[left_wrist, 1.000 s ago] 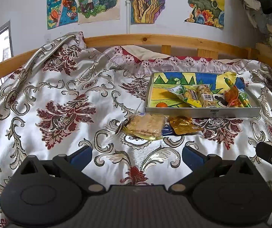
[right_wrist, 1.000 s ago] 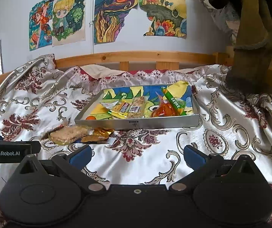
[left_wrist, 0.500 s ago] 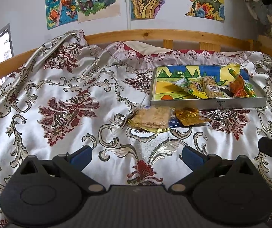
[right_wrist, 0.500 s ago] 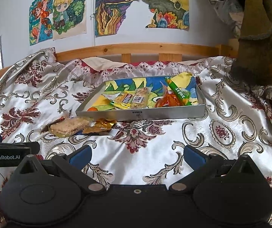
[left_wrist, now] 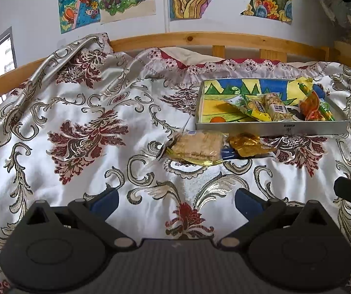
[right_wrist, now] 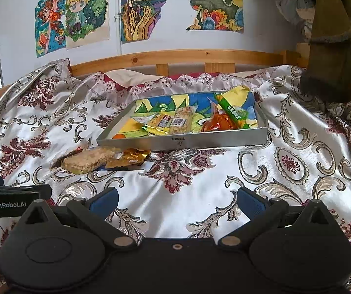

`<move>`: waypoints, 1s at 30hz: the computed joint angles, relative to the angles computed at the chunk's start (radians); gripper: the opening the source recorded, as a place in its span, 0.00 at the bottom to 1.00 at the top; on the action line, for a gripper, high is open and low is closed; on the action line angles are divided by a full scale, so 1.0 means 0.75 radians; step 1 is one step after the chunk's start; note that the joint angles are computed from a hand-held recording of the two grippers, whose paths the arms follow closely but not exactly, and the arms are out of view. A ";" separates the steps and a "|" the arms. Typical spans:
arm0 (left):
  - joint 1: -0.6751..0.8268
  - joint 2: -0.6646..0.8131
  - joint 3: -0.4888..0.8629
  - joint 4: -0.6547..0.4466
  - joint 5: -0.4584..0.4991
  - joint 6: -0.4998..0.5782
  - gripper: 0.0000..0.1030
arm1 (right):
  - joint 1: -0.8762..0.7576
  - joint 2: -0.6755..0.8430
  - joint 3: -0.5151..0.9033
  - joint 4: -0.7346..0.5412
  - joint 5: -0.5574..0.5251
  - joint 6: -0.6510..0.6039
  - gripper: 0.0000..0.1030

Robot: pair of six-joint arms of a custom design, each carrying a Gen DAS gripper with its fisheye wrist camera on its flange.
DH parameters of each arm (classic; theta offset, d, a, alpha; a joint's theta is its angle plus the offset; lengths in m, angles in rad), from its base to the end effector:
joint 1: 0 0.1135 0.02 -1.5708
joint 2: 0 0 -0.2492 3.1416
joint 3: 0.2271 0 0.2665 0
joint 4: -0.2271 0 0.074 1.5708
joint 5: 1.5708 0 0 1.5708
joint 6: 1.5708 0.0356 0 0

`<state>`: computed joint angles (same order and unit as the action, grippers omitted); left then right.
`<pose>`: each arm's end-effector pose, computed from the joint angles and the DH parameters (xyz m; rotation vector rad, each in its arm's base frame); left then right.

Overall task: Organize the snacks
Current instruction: 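Hover both open tools above the rice cracker packet and gold wrapper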

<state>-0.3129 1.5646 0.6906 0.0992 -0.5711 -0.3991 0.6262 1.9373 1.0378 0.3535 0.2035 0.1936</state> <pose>0.2965 -0.0757 0.1294 -0.3657 2.1841 0.2827 0.3371 0.2349 0.1236 -0.3349 2.0898 0.2758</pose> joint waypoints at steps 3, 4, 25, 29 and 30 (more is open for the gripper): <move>0.006 0.000 -0.007 0.009 0.000 0.003 1.00 | -0.001 0.011 0.005 0.001 -0.004 0.003 0.99; 0.009 0.003 -0.006 0.010 0.001 0.005 1.00 | -0.002 0.015 0.009 0.001 -0.007 0.002 0.99; 0.085 0.041 0.012 0.058 0.053 0.057 1.00 | -0.003 0.084 0.119 -0.045 -0.010 -0.018 0.99; 0.100 0.059 0.030 0.077 0.066 0.071 1.00 | 0.000 0.121 0.181 -0.049 -0.014 -0.030 0.99; 0.105 0.066 0.036 0.085 0.072 0.078 1.00 | 0.002 0.128 0.193 -0.047 -0.015 -0.035 0.99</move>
